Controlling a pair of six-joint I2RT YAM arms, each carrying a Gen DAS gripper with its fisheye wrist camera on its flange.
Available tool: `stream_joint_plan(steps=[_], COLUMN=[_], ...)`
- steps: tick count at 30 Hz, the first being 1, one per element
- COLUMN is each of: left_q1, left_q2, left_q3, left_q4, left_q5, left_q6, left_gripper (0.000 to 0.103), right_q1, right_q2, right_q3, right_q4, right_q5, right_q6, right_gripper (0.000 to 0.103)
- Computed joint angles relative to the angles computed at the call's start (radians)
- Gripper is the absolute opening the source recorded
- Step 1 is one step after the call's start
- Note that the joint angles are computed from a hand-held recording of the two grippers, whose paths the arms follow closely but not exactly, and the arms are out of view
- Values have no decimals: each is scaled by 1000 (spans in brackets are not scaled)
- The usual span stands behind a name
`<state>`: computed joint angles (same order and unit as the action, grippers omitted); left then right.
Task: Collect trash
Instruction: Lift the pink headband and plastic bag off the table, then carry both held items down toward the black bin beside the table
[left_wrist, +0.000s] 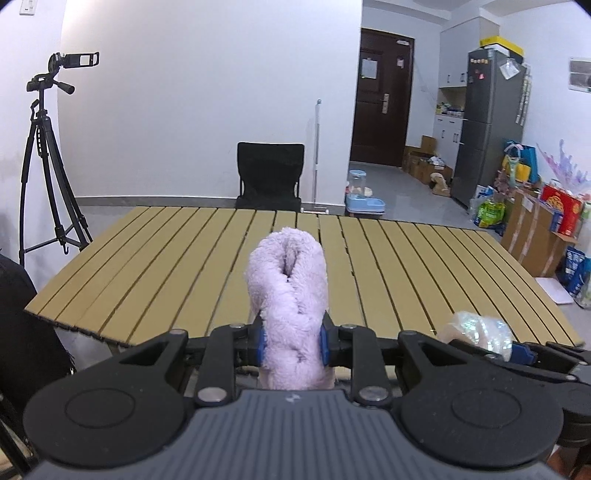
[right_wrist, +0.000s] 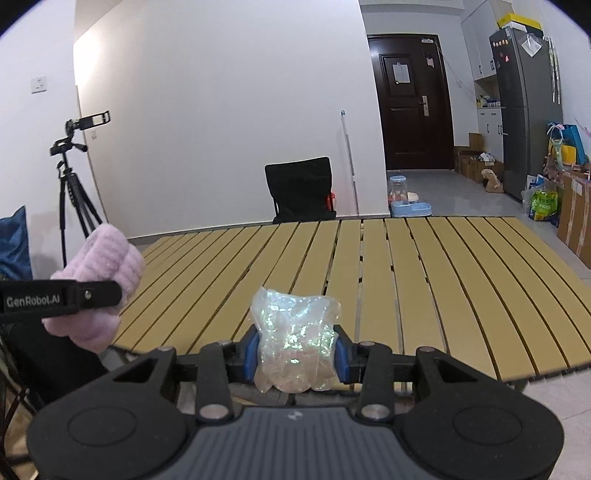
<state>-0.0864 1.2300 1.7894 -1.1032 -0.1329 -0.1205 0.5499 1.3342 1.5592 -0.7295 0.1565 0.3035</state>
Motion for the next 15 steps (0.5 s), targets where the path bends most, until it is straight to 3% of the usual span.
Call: stream_joint_plan(steps=[9, 15], left_q1=[-113, -264], left_q2=[-296, -449], left_q3=[-263, -411], left_q4=[-81, -156], left_q5=[-46, -156], left_q6=[-38, -113], left_gripper=[26, 26], right_q1=[223, 454], right_q2=[-261, -374], right_q3=[-276, -394], right_q4=[-26, -95], right_q5=[199, 378], right_q6=[120, 260], right_gripper=[38, 38])
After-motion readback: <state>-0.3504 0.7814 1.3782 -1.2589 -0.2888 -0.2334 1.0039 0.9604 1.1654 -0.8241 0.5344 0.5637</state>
